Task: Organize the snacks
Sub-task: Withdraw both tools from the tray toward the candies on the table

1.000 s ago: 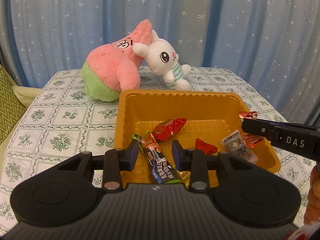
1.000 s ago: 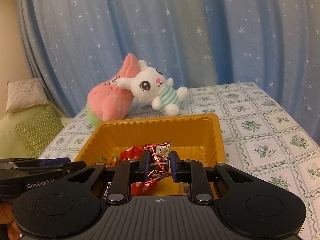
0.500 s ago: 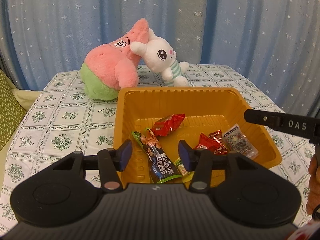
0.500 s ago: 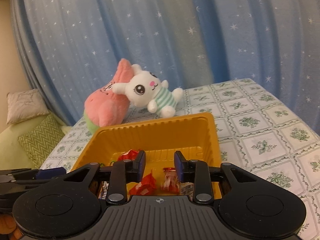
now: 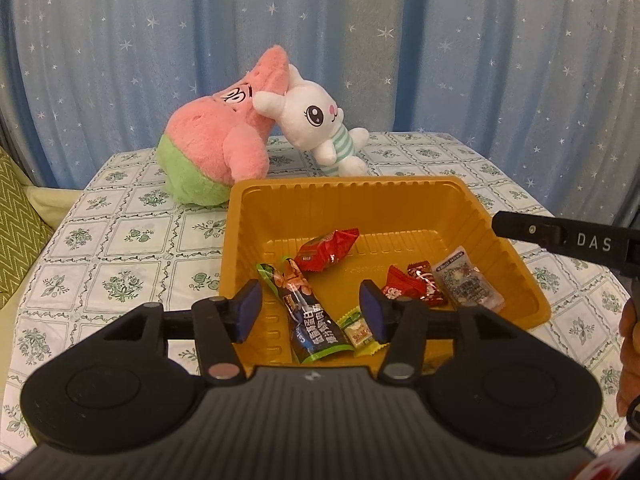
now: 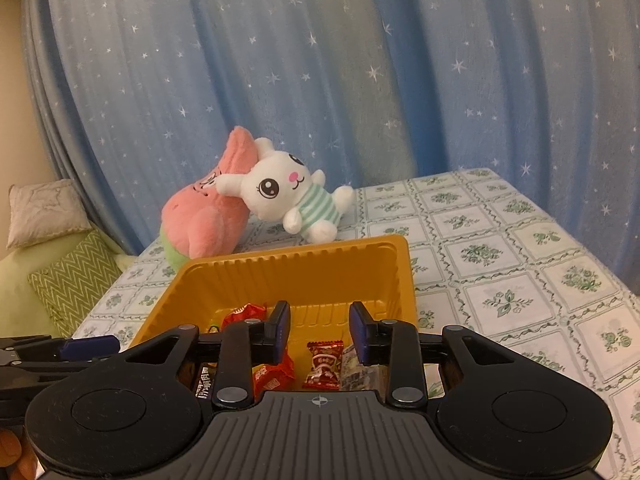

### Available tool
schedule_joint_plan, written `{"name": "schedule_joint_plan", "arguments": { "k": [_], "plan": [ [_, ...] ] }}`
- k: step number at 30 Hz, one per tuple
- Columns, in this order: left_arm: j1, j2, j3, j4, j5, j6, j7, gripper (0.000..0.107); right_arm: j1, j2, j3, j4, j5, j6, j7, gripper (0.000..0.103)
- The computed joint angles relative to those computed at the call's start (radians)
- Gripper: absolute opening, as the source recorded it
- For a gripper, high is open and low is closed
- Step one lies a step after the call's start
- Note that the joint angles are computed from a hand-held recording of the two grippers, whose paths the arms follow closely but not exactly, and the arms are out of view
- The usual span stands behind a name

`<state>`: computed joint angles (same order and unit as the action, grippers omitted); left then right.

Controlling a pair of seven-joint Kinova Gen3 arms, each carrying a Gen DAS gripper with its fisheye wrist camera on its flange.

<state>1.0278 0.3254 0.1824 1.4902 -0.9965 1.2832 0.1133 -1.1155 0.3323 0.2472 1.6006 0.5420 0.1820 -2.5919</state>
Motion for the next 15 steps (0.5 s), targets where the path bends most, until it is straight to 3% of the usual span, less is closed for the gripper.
{"name": "schedule_joint_plan", "arguments": {
  "k": [4, 10, 15],
  "plan": [
    [0.031, 0.002, 0.009, -0.011, -0.009, 0.043, 0.006, 0.051, -0.075, -0.024, 0.084, 0.036, 0.054, -0.014, -0.051, 0.033],
    [0.090, 0.012, 0.025, -0.026, -0.011, 0.106, 0.027, 0.051, -0.098, -0.073, 0.090, 0.084, 0.141, 0.001, -0.119, 0.035],
    [0.144, 0.015, 0.039, -0.036, -0.009, 0.162, 0.072, 0.051, -0.153, -0.134, 0.114, 0.151, 0.270, 0.015, -0.258, 0.050]
  ]
}}
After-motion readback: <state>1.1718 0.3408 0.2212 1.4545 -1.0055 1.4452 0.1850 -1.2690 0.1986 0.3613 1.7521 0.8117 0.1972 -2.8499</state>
